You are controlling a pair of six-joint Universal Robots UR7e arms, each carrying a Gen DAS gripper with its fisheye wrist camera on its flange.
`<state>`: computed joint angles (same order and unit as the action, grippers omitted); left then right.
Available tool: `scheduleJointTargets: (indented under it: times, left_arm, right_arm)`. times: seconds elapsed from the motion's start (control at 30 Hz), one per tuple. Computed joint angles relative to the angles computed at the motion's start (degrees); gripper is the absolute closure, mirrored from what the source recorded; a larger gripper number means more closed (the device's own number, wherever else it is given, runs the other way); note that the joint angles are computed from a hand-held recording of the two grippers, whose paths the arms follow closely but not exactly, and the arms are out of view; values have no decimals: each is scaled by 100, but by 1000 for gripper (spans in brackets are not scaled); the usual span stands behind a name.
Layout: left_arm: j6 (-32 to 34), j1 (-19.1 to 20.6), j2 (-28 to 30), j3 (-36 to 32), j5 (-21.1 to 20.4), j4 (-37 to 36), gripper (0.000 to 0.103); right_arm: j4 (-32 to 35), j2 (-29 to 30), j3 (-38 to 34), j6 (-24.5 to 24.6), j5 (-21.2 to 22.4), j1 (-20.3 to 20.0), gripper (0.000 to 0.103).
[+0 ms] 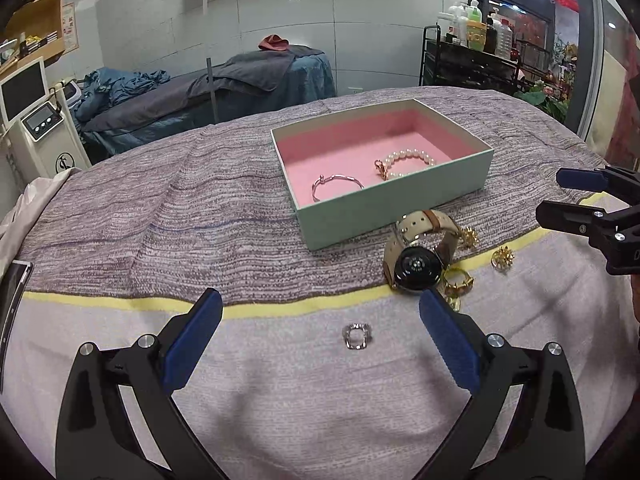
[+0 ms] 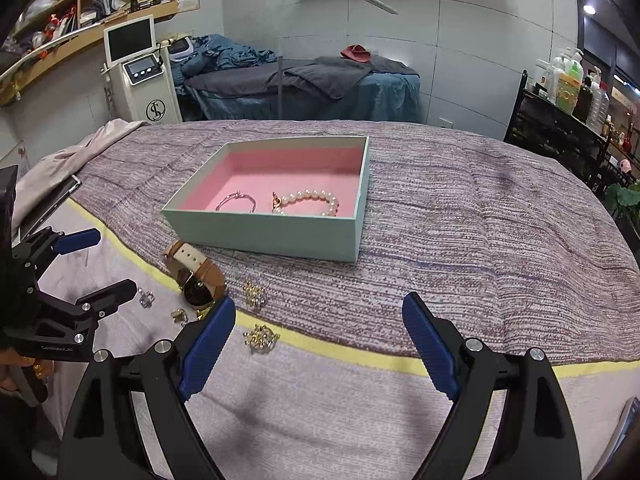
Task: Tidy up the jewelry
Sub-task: 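Grasp the silver ring with the left tool while the right tool grasps the gold charm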
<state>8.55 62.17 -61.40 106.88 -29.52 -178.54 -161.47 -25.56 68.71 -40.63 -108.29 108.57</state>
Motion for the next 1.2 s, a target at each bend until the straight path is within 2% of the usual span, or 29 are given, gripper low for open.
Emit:
scheduleJointTargets:
  times: [0.27, 0.37, 0.63, 0.97, 1.07, 1.2]
  left_arm:
    - [-623, 17, -196, 372, -153, 318, 6]
    - [-685, 20, -209, 435, -213, 380, 7]
    - [-982, 109, -234, 354, -471, 856, 32]
    - [-967, 192, -104, 47, -623, 1118, 53]
    - [-968, 201, -68, -16, -643, 1114, 59]
    - [-1031, 220, -23, -102, -641, 1126, 69]
  right_arm:
    - [228, -180, 454, -283, -82, -36, 21]
    - [264, -191, 543, -438, -75, -28, 26]
    - [437, -54, 382, -382, -241, 8, 48]
    - [696, 14, 160, -191, -137, -19, 55]
    - [822, 14, 67, -37, 5, -39, 61]
    - [805, 56, 11, -98, 26, -13, 68]
